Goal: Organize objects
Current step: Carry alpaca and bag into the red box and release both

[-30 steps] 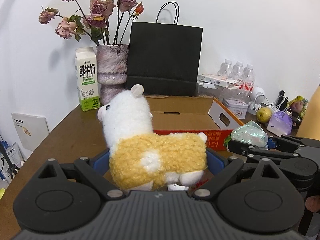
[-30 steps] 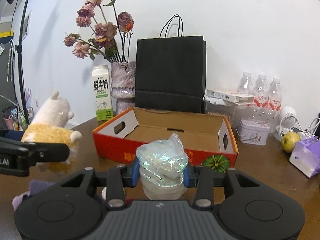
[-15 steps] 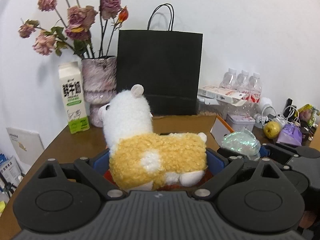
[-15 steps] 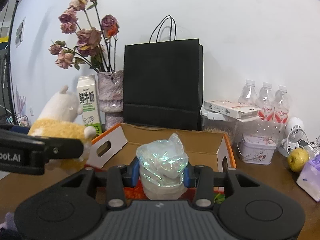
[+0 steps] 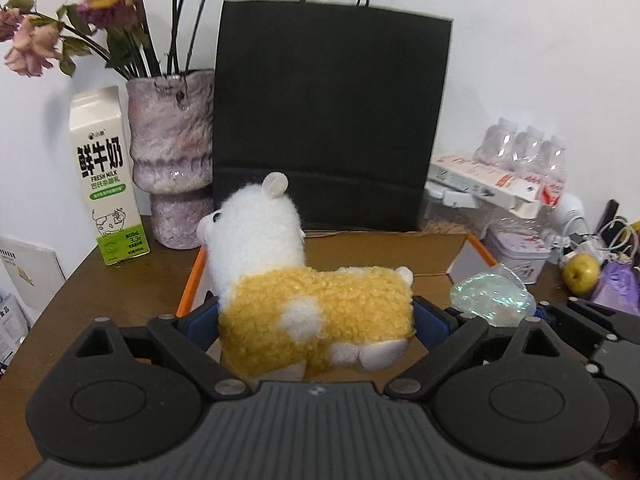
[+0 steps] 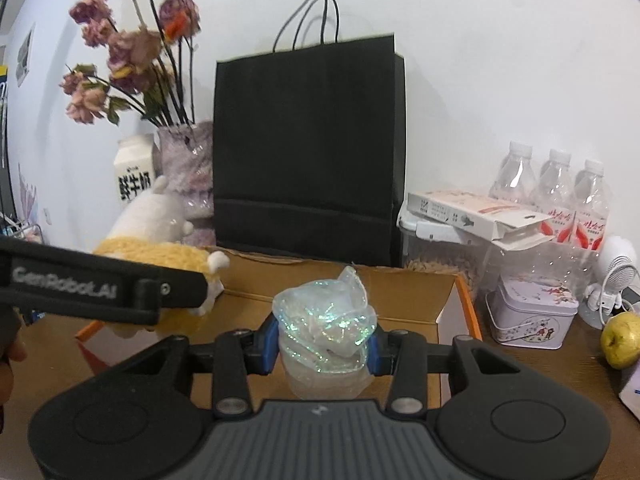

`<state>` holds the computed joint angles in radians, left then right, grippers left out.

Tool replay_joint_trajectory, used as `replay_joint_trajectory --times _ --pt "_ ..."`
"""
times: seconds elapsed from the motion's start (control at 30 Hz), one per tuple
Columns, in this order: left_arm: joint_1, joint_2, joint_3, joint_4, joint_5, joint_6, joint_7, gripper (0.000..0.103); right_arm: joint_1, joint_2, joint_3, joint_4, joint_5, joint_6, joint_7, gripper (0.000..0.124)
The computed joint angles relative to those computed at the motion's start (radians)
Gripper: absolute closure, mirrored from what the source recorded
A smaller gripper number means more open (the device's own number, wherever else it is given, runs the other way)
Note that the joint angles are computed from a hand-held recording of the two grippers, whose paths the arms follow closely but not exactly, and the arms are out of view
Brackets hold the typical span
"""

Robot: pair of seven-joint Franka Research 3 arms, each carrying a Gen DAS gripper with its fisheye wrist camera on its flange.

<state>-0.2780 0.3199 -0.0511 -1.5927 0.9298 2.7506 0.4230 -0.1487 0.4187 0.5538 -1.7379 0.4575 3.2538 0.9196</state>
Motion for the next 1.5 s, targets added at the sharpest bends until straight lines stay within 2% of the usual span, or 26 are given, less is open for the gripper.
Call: replay_joint_trajectory --times 0.1,0.2,0.23,0.27,0.3,0.33,0.4,0.6,0.73,0.87,1.07,1.37,1.5 --pt "0.005 0.04 0.001 0.04 -0.021 -0.007 0.028 0.005 0.074 0.023 -0.089 0.046 -0.008 -0.036 0.023 0.083" --pt "0.002 0.063 0.017 0.06 -0.024 0.013 0.022 0.0 0.124 0.044 -0.149 0.083 -0.005 -0.063 0.027 0.075" --pt "-0.002 0.065 0.027 0.059 -0.015 0.024 0.006 0.0 0.134 0.048 -0.16 0.089 -0.002 -0.071 0.023 0.062" --pt "-0.005 0.065 0.036 0.057 -0.006 0.035 -0.013 0.0 0.161 0.051 -0.192 0.098 -0.005 -0.08 0.029 0.039" --pt "-0.006 0.066 0.04 0.058 -0.003 0.039 -0.021 0.0 0.192 0.054 -0.229 0.105 -0.011 -0.084 0.038 0.026" --pt "-0.007 0.065 0.043 0.058 -0.002 0.034 -0.027 0.0 0.205 0.057 -0.243 0.105 -0.011 -0.072 0.036 0.021" --pt "-0.007 0.061 0.047 0.051 0.002 0.03 -0.038 0.0 0.235 0.054 -0.279 0.104 -0.017 -0.072 0.049 0.021" --pt "-0.001 0.034 0.048 0.019 0.029 0.029 -0.063 0.0 0.229 0.048 -0.272 0.092 -0.014 -0.055 0.047 0.021" --pt "0.003 0.015 0.041 0.0 0.053 0.023 -0.08 0.0 0.203 0.037 -0.243 0.075 -0.01 -0.041 0.04 0.021" --pt "0.007 -0.012 0.027 -0.025 0.065 0.006 -0.083 0.0 0.153 0.016 -0.183 0.043 -0.006 -0.014 0.025 0.021" --pt "0.013 -0.073 0.006 -0.08 0.112 -0.007 -0.128 0.0 0.029 -0.034 -0.044 -0.048 -0.035 0.064 0.038 0.021" --pt "0.039 -0.184 -0.049 -0.179 0.161 -0.033 -0.178 0.0 -0.267 -0.122 0.236 -0.221 -0.172 0.132 0.178 0.021" --pt "0.052 -0.241 -0.078 -0.234 0.189 -0.039 -0.21 0.0 -0.435 -0.169 0.385 -0.305 -0.264 0.153 0.276 0.021"
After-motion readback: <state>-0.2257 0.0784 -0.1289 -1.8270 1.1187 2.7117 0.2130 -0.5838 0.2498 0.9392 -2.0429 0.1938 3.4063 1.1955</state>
